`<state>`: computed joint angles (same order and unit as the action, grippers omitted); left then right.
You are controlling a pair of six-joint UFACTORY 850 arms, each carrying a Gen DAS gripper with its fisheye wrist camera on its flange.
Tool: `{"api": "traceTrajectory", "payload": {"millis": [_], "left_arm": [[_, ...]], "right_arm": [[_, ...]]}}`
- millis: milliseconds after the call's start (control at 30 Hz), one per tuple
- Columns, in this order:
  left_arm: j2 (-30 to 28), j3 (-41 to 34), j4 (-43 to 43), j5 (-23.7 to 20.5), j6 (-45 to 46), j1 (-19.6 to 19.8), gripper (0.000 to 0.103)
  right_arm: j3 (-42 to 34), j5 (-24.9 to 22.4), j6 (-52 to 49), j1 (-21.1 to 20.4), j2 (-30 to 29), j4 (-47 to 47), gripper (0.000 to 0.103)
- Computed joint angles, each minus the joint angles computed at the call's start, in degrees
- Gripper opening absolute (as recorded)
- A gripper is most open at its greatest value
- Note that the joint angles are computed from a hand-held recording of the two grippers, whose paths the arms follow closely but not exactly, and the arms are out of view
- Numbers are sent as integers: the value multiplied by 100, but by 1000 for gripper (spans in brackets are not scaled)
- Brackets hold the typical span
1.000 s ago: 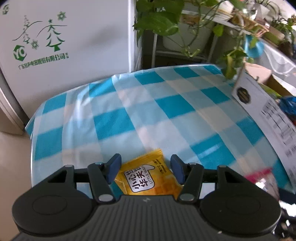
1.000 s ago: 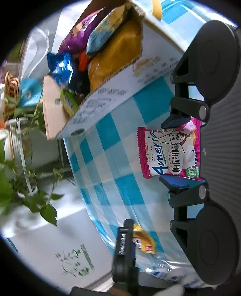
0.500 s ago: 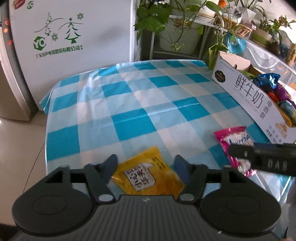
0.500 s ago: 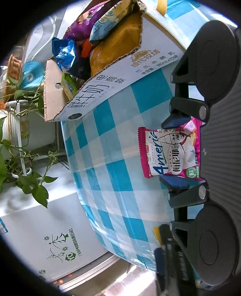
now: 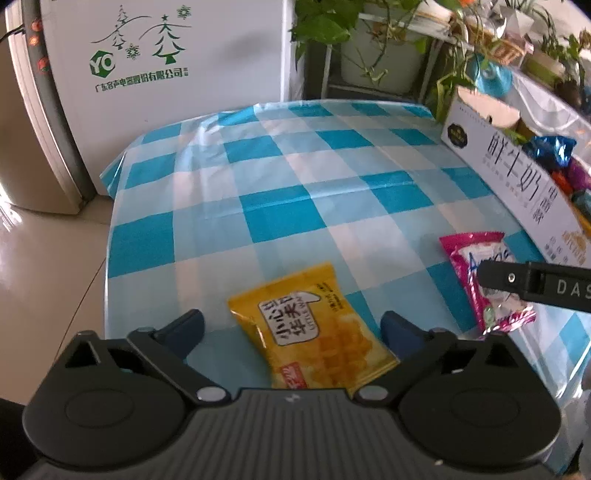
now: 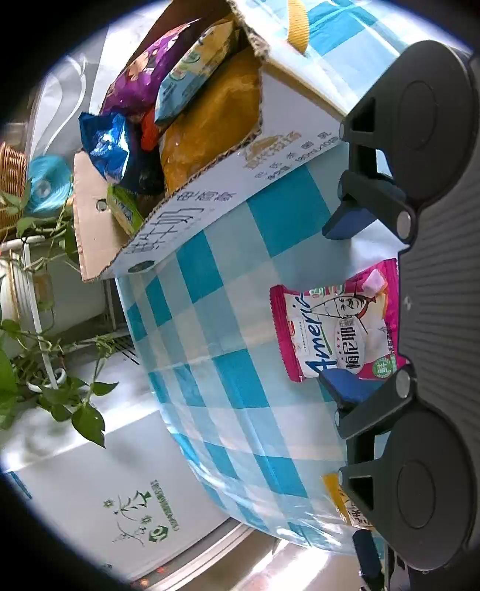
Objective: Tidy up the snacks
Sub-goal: 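Lift the yellow bag and pink pack off the table with both grippers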
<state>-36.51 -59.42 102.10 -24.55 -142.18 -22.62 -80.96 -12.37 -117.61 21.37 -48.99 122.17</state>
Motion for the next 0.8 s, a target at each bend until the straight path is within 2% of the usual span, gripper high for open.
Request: {"api": "traceTrajectory", "payload": {"millis": [67, 200, 333, 400, 567, 700, 800], "left_arm": [[-57, -77, -321, -59, 417, -37, 102], [-70, -124, -479, -7, 523, -14, 102], [-89, -136, -504, -46, 484, -31, 103], [-92, -124, -442, -79, 427, -46, 103], [-98, -103, -346, -147, 340, -68, 103], [-94, -154, -593, -100, 612, -52, 103], [-95, -219, -864, -37, 916, -26, 102]], "right_arm": [[-14, 62, -156, 34, -9, 55, 86], [-58, 144, -301, 88, -41, 6, 91], [-106, 310, -933, 164, -80, 375, 94], [-101, 379, -1634, 200, -88, 966, 95], [-130, 474, -2291, 217, -113, 1464, 98], [-141, 576, -3622, 277, -136, 2631, 100], [-168, 591, -3573, 270, -150, 2603, 100]]}}
